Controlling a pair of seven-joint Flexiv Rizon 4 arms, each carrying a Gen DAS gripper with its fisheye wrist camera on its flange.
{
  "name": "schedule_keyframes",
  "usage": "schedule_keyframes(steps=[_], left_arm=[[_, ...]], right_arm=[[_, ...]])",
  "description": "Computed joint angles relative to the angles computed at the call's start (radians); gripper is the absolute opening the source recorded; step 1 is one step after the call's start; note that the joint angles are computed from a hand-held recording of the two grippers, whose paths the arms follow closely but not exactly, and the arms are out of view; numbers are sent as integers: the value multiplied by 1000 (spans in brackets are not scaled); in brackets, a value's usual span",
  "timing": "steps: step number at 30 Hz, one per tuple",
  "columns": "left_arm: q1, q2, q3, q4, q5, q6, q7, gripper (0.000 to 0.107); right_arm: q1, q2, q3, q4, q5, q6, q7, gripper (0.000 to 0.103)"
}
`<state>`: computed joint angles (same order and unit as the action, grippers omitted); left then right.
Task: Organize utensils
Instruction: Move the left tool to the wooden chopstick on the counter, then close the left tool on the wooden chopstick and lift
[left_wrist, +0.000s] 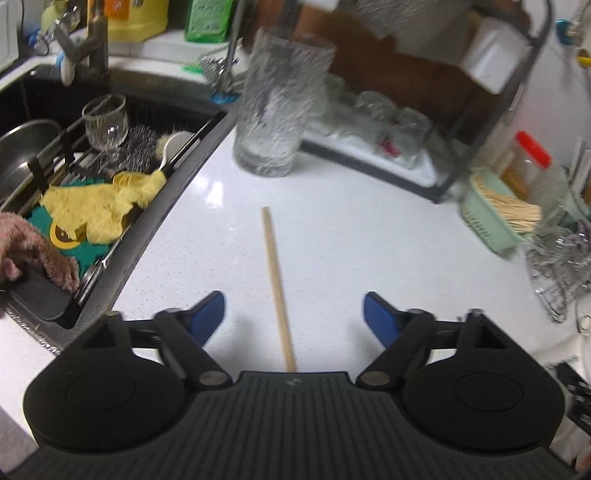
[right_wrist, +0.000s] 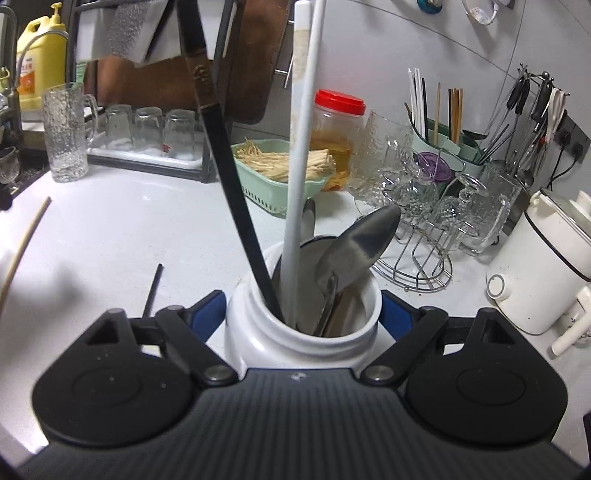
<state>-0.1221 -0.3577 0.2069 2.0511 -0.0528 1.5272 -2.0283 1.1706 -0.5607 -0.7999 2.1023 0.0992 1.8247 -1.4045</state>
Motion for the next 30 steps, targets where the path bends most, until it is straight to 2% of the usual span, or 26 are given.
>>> schedule_keyframes(steps=[3, 6, 8, 11, 16, 18, 24, 30], left_arm=[[-13, -44, 33, -43, 19, -29, -9, 67], [-4, -83, 35, -72, 19, 6, -9, 62], [-65, -115, 114, -129, 57, -34, -29, 56], [-50, -141, 106, -170, 62, -62, -10, 49], [-47, -189, 118, -265, 114, -153, -2, 48], [-65, -210, 145, -317, 153, -224, -14, 48], [-10, -223, 94, -380, 195, -310, -22, 48], [73, -218, 4, -405, 162, -365, 57, 47]], right_arm=[[7, 6, -9, -1, -12, -23, 3, 89], [9, 8, -16, -4, -28, -39, 21, 89], [20, 4, -30, -2, -36, -44, 34, 89], [22, 3, -35, 3, -45, -39, 46, 89], [24, 8, -40, 2, -64, -55, 50, 90], [15, 16, -32, -2, -78, -68, 56, 90], [12, 20, -35, 0, -106, -75, 79, 90], [34, 6, -64, -2, -114, -85, 108, 90]])
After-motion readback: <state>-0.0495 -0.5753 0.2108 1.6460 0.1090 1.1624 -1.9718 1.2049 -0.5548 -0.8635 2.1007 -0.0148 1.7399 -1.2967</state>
